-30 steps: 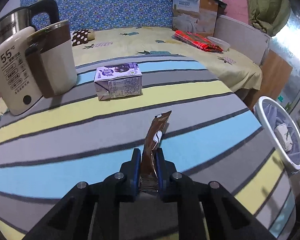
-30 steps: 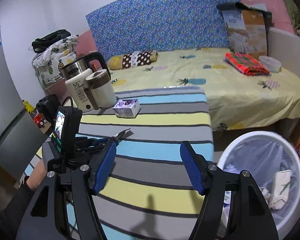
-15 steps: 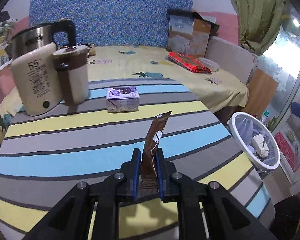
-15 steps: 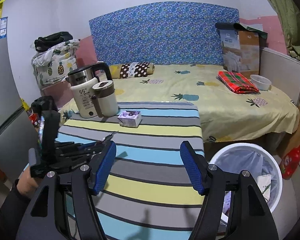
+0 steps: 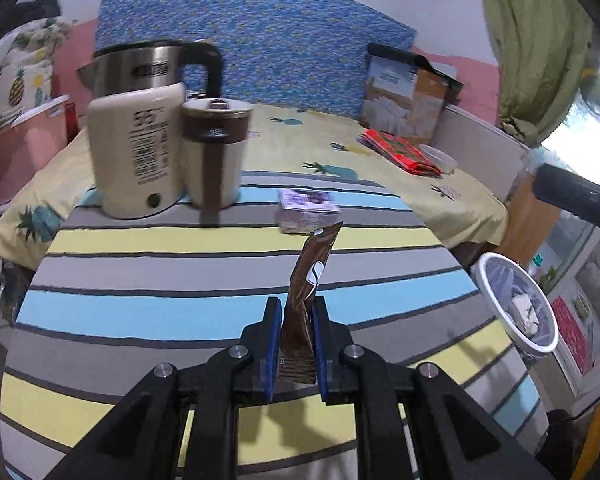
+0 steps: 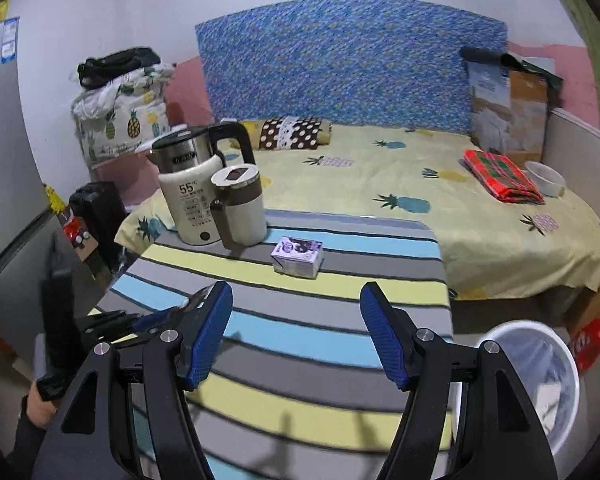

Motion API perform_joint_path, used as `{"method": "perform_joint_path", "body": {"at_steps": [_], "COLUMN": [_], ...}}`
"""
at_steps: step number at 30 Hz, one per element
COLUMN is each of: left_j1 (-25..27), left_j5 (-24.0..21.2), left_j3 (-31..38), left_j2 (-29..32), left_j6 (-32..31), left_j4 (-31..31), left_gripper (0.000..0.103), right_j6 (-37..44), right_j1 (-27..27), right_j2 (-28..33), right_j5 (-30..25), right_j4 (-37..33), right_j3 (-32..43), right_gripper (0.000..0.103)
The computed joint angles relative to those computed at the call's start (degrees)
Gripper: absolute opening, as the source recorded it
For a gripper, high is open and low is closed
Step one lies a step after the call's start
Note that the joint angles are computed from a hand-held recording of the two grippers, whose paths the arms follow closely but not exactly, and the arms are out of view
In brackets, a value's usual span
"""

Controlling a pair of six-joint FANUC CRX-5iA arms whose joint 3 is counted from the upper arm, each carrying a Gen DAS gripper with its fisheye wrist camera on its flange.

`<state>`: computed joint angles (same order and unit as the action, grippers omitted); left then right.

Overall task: Collect trash
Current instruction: 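Hold the wrapper in the left gripper while the right gripper grasps the purple milk carton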

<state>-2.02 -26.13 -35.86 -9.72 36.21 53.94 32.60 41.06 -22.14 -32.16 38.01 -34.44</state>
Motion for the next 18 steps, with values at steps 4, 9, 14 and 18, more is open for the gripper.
{"method": "perform_joint_path", "body": {"at_steps": [4,9,14,18], "left_j1": [1.90,2.77,3.45,4.01], "left_j5": [0.07,0.87,0.98,0.62], "left_j3": [0.80,1.04,1.80,2.68], "left_j2": [1.64,2.72,4.07,5.66], "left_j6": [1.76,-0.02,0.09,1.47], "left_j4": [-0.28,3.64,4.81,3.86], "left_gripper": [0.015,0.015,0.015,0.015], "right_j6": [7.70,17.99,24.25,30.58], "right_j1": [-2.33,-4.88,-7.38,-10.18], "right_j2": [7.14,16.56,23.50,26.84], "right_j5": [2.46,2.13,1.00,0.61], "right_j4": [-5.42,-14.89,-20.14,-27.52], "right_j3": [4.50,12.31,18.63,23.61], "right_gripper": [0.068,0.070,0.071,0.071]}}
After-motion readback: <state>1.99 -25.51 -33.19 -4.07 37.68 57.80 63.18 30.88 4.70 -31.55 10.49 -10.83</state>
